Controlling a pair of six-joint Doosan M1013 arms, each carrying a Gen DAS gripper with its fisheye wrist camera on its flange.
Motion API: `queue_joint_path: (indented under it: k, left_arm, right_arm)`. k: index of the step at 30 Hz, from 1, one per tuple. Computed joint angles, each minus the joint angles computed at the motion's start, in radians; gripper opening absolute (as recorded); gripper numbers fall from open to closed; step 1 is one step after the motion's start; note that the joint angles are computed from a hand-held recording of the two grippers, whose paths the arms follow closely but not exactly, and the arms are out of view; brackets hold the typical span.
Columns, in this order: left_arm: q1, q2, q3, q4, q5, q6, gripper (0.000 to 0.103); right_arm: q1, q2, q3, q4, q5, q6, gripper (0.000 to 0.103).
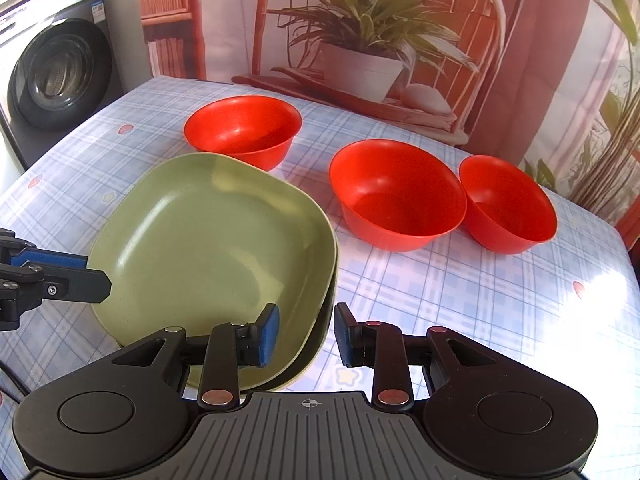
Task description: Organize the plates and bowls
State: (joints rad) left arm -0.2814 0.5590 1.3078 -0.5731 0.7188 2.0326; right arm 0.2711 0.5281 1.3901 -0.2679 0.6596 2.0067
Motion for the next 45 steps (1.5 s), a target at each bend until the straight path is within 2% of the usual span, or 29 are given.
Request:
queue_joint_path:
  k: [6, 11, 14, 19, 35, 38, 45]
  left_arm:
    - [0.016, 0.003, -0.003, -0.064, 0.044, 0.019, 0.02]
    - [0.016, -0.009, 0.008, -0.057, -0.011, 0.029, 0.02]
    - [0.007, -0.003, -0.002, 0.007, -0.042, -0.014, 0.02]
    - [-0.002, 0.009, -0.01, 0.064, -0.048, -0.037, 0.02]
    - [-0.008, 0.01, 0.0, 0.089, -0.063, -0.022, 0.02]
    - [-0.004, 0.003, 0.005, 0.066, -0.076, 0.006, 0.02]
    - [0.011, -0.01, -0.011, 0.005, -0.107, 0.107, 0.02]
  right_arm:
    - [-0.004, -0.001, 0.006, -0.022, 0.012, 0.026, 0.027]
    - [-0.007, -0.006, 0.011, -0.04, 0.014, 0.039, 0.027]
    - [-0.007, -0.007, 0.01, -0.044, 0.017, 0.04, 0.027]
    - [-0.006, -0.007, 0.009, -0.052, 0.018, 0.042, 0.028]
    - [-0.01, -0.012, 0.017, -0.054, 0.003, 0.058, 0.03]
    - [-0.015, -0.023, 0.028, -0.018, -0.03, 0.053, 0.029]
    - [-0.016, -0.046, 0.032, -0.034, -0.092, 0.083, 0.029]
